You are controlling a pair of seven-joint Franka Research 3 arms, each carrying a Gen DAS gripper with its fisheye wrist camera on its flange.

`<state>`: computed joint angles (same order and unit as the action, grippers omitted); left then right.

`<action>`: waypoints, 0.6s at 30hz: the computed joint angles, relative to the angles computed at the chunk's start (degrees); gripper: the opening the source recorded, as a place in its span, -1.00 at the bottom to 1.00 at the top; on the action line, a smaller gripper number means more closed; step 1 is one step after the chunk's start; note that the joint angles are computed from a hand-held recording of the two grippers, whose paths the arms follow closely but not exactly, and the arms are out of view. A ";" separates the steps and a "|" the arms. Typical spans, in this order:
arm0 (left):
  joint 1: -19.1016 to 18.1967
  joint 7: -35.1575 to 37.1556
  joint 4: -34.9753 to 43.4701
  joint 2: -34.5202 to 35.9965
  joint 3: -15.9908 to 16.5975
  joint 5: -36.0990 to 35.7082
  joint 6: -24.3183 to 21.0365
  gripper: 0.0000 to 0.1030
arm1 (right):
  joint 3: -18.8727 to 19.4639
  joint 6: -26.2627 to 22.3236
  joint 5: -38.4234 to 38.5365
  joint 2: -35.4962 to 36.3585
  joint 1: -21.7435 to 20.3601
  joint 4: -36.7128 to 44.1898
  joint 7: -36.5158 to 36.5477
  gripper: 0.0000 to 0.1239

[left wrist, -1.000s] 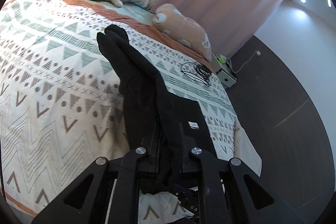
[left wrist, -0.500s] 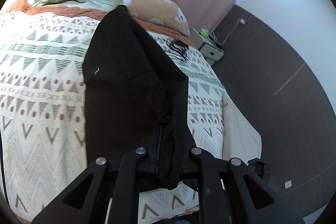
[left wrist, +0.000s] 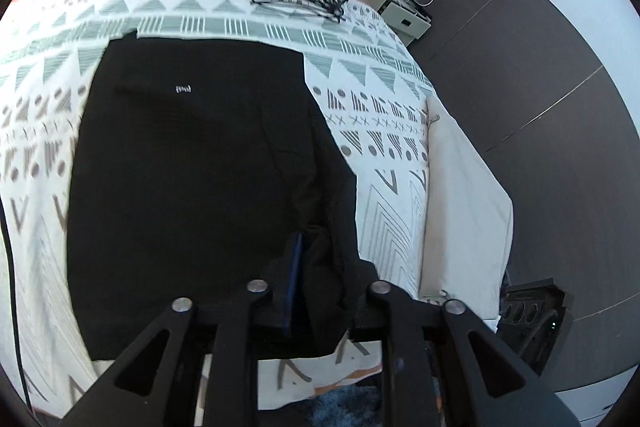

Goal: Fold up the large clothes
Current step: 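Fold the shirt in half with the left gripper toward the right gripper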

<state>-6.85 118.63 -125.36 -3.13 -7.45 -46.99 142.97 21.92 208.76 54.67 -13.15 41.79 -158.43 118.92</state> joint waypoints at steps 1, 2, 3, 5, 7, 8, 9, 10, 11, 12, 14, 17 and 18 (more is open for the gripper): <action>0.10 0.80 0.36 0.28 0.31 -1.69 -1.64 -0.45 | 0.19 0.21 0.47 -0.55 0.13 -0.43 0.06 0.13; 0.35 2.67 0.74 0.47 0.72 -4.50 -4.08 -0.21 | 0.86 0.28 1.68 -1.48 0.24 -0.81 -0.40 0.13; 0.72 4.89 1.49 0.84 1.14 -7.56 -7.31 0.05 | 0.73 0.59 1.95 -1.77 0.58 -1.05 -0.37 0.13; 1.45 6.54 1.85 0.50 1.20 -8.95 -10.99 0.27 | 3.12 0.24 6.51 -4.34 0.74 -1.40 -2.50 0.13; 1.54 7.54 1.23 -0.54 0.86 -8.56 -10.57 0.28 | 3.05 0.98 6.81 -4.58 1.16 -1.54 -2.46 0.13; 1.57 8.17 0.83 -1.01 0.91 -8.84 -10.42 0.28 | 3.18 1.29 7.33 -4.77 1.30 -1.51 -2.78 0.13; 1.72 8.33 0.51 -1.55 1.16 -8.94 -10.63 0.28 | 3.71 1.32 8.79 -5.23 1.33 -1.30 -3.88 0.13; 1.78 8.40 0.14 -1.98 1.35 -9.08 -10.63 0.28 | 3.81 1.62 9.41 -5.45 1.47 -1.17 -4.52 0.13; 1.88 8.45 0.07 -2.13 1.58 -9.16 -10.45 0.28 | 3.72 1.86 9.71 -5.68 1.66 -1.12 -5.03 0.13; 2.12 8.59 -0.27 -2.54 1.91 -9.05 -10.10 0.28 | 3.88 1.99 10.43 -5.76 1.68 -0.77 -6.06 0.13; 2.61 8.37 -0.76 -3.08 2.51 -8.38 -9.29 0.28 | 4.90 1.52 14.59 -5.37 0.98 1.42 -11.08 0.13; 3.70 7.56 -1.66 -3.65 3.64 -6.97 -7.77 0.28 | 3.71 2.52 14.52 -3.41 1.92 3.63 -12.96 0.13; 4.19 7.21 -2.07 -3.72 4.04 -6.34 -6.96 0.28 | 3.19 2.50 13.69 -2.30 2.06 4.63 -13.50 0.13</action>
<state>-2.66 125.84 -127.42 -6.85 -3.41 -53.34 136.02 25.11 211.26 68.36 -15.45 43.86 -153.80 105.42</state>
